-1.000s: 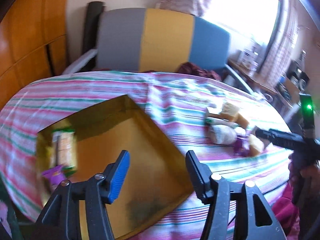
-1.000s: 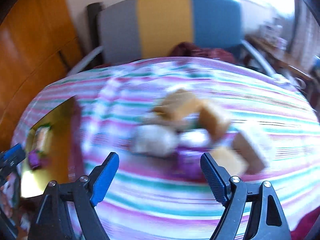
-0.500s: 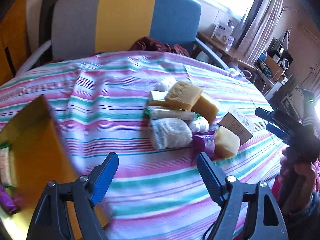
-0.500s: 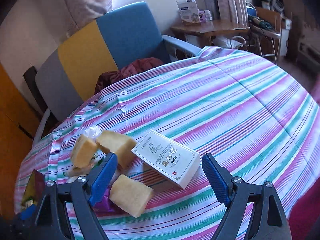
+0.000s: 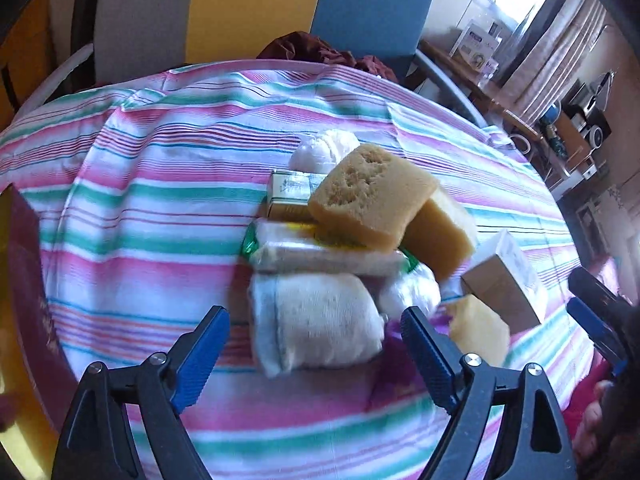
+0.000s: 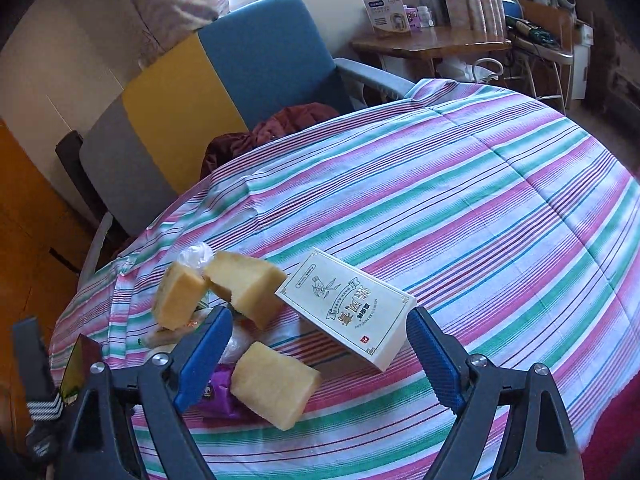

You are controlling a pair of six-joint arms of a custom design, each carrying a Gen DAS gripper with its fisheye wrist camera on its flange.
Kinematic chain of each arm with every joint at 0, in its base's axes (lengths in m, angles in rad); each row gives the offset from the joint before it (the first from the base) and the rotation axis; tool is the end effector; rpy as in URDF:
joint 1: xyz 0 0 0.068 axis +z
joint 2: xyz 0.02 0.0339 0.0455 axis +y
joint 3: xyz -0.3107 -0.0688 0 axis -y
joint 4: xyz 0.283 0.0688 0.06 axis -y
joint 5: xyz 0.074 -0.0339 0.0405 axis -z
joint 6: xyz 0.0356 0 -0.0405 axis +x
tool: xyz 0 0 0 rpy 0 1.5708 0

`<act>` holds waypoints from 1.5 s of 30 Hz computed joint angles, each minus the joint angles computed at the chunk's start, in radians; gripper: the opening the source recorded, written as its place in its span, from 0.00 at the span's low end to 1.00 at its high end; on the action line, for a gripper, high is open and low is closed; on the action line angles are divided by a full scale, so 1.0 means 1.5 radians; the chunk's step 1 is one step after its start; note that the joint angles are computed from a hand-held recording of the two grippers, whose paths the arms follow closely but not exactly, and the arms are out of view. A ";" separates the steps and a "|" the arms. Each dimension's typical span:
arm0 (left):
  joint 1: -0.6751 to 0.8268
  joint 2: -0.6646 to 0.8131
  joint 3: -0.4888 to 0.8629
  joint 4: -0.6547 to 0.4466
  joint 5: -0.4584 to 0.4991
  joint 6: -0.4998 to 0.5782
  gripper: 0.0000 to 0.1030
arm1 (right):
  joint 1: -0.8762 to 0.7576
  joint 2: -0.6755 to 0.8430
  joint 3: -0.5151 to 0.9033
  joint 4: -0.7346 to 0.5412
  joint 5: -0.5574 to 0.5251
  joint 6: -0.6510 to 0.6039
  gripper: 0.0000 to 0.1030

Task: Organize objects
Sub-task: 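Move both tools back to the items and grasp the white rolled sock with the left tool, then carry the white sock to the gold tray and release it with the left tool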

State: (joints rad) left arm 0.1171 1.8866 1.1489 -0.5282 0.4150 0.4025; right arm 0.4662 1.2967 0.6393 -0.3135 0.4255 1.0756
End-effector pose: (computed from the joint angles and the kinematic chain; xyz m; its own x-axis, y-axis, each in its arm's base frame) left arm 0.3972 0.0323 0.1612 -0.8664 0.2590 -0.4269 0.3833 0.8929 -0.2363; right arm 0.2359 0.1022 0.1993 -0.5274 0.6318 -0.5681 0.5531 0.7629 0.3348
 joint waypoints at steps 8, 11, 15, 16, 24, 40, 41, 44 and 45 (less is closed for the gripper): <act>0.020 0.030 -0.015 0.019 0.040 0.027 0.69 | -0.006 0.005 0.001 0.002 -0.007 -0.011 0.87; 0.041 0.004 -0.051 0.027 0.054 0.062 0.68 | -0.007 0.007 0.004 -0.001 -0.006 -0.016 0.87; 0.065 -0.048 -0.116 0.043 0.057 0.126 0.68 | -0.003 0.012 0.011 -0.010 0.002 -0.020 0.87; 0.071 -0.057 -0.130 0.044 0.060 0.145 0.68 | -0.003 0.014 0.012 -0.013 0.002 -0.020 0.87; 0.143 -0.151 -0.247 0.065 0.099 0.308 0.67 | -0.008 0.019 0.010 0.003 -0.031 -0.038 0.87; 0.166 -0.111 -0.211 0.014 0.128 0.315 0.67 | 0.031 0.161 0.091 -0.019 -0.104 -0.177 0.86; 0.168 -0.115 -0.214 0.012 0.128 0.316 0.67 | 0.031 0.162 0.090 -0.017 -0.110 -0.183 0.86; 0.170 -0.109 -0.208 0.006 0.131 0.320 0.67 | 0.040 0.175 0.100 -0.025 -0.120 -0.203 0.86; 0.169 -0.109 -0.207 0.006 0.131 0.319 0.67 | 0.047 0.184 0.108 -0.033 -0.115 -0.211 0.86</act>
State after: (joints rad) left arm 0.3709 1.7231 0.8380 -0.5193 0.6116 0.8807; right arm 0.5371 1.5726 0.8011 -0.3637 0.2530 0.7590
